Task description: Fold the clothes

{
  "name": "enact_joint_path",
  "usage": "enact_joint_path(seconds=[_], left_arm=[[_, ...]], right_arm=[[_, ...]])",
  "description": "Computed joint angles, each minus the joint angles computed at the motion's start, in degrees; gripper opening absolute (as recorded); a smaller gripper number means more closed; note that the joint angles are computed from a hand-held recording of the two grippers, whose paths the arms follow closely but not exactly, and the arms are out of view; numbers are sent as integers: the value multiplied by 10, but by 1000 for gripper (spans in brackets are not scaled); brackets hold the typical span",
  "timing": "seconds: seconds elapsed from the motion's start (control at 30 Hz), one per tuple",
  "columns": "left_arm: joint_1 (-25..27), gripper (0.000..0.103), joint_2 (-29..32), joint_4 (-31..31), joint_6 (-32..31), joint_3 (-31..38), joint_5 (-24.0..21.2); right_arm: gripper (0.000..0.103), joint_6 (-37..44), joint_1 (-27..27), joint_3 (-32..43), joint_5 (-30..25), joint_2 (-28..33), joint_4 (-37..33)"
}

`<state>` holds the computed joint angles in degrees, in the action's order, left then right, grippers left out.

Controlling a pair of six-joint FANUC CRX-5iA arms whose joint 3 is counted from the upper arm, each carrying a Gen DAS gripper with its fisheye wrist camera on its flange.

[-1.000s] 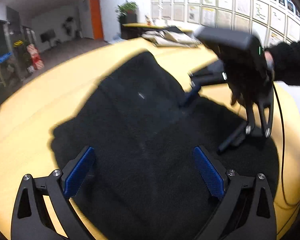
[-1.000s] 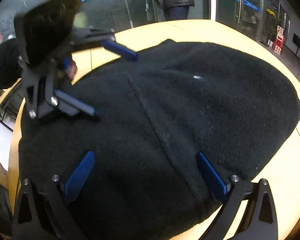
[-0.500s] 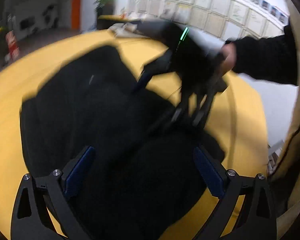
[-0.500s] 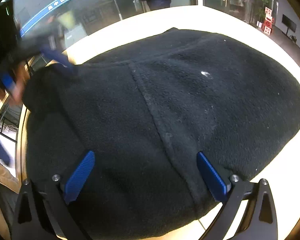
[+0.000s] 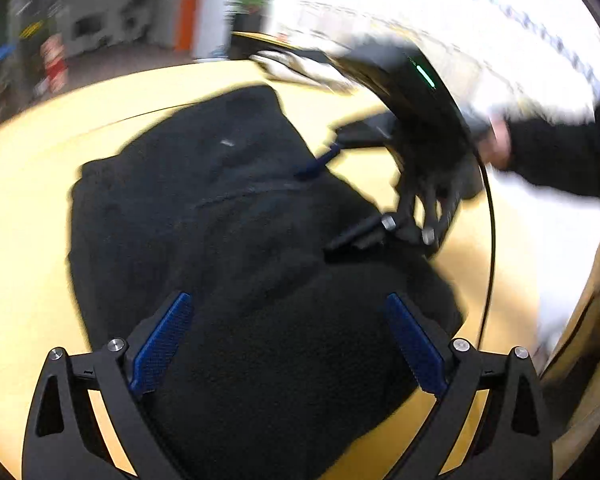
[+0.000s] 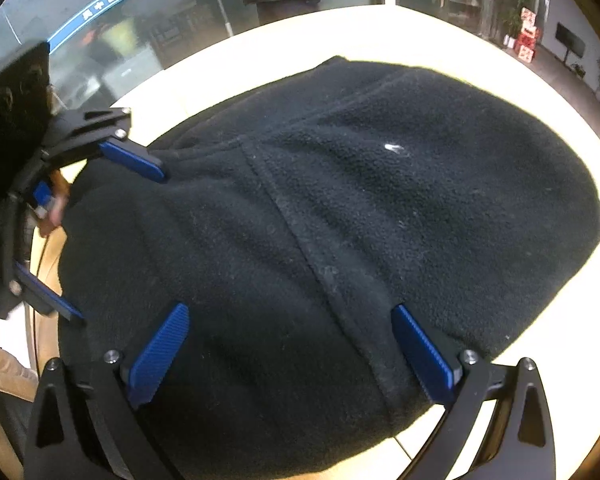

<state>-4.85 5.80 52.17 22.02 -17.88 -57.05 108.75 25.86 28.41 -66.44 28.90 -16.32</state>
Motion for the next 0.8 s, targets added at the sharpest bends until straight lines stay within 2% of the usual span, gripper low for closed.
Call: enact_joint_path(seconds=[0.07, 0.13, 0.23, 0.3, 0.4, 0.6, 0.7, 0.8], left_arm=[[13, 99, -12, 32, 44, -17, 4], [26, 99, -23, 51, 88, -33, 9], [41, 99, -21, 5, 159, -29, 12], [34, 99, -3, -4, 202, -32, 36], [34, 99, 19, -15, 253, -33, 49], [42, 103, 61, -22, 276, -9, 2], [51, 103, 90, 2, 290, -4, -37], [49, 103, 100, -20, 303, 16, -58]], right_arm=[[103, -11, -11, -41, 37, -37, -16], [103, -14, -33, -68, 52, -67, -57], [103, -36, -46, -111, 54, -98, -88], [103, -47, -54, -123, 43, -101, -87], [103, -52, -76, -119, 18, -87, -109], [103, -37, -110, -92, 5, -51, -188], [103, -35, -113, -76, -4, -42, -199], [103, -39, -117, -58, -16, -30, -210]])
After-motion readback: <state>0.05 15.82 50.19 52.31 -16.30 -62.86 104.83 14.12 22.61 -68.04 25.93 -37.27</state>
